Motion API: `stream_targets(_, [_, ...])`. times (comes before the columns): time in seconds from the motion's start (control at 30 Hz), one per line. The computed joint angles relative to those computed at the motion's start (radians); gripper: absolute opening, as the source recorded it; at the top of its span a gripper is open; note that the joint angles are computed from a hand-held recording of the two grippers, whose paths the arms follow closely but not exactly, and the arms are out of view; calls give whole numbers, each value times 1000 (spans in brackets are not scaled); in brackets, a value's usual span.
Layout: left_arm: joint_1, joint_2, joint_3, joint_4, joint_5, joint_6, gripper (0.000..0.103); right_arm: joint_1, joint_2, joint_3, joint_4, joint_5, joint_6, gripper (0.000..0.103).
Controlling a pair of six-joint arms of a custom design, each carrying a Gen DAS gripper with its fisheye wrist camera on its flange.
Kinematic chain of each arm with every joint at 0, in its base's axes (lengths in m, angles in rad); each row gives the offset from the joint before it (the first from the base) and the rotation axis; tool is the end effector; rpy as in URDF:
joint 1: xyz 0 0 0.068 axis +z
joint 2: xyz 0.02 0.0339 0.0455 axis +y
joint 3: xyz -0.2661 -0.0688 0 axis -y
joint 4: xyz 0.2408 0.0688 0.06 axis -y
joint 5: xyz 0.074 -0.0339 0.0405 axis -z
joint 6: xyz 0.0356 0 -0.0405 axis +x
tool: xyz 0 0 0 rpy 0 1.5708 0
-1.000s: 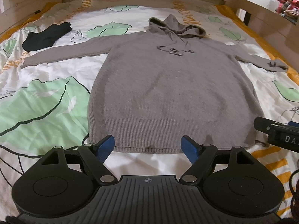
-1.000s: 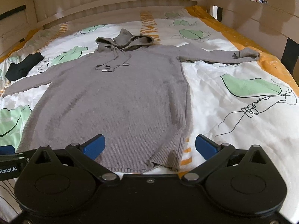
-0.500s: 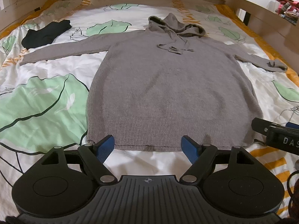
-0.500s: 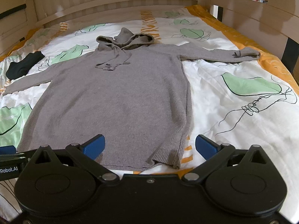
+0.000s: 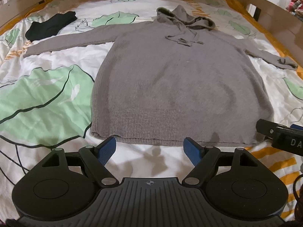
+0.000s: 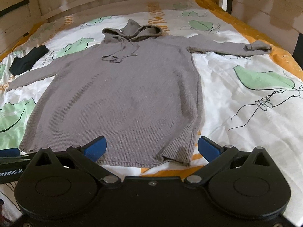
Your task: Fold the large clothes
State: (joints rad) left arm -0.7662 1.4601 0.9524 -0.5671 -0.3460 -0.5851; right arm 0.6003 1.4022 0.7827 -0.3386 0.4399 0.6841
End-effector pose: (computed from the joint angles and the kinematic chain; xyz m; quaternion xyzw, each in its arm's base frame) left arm 0.2111 -0.1864 0.2188 0.0443 0.9548 -0.0210 0.2930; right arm 0.2291 0.1385 0.1980 0.1047 0.9269 0.0097 0.3603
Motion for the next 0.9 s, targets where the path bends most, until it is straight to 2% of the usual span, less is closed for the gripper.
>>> stream_targets(0.9, [34,28,26,-55,-74,-73,77,-37,75,37,50,-113,-64,102])
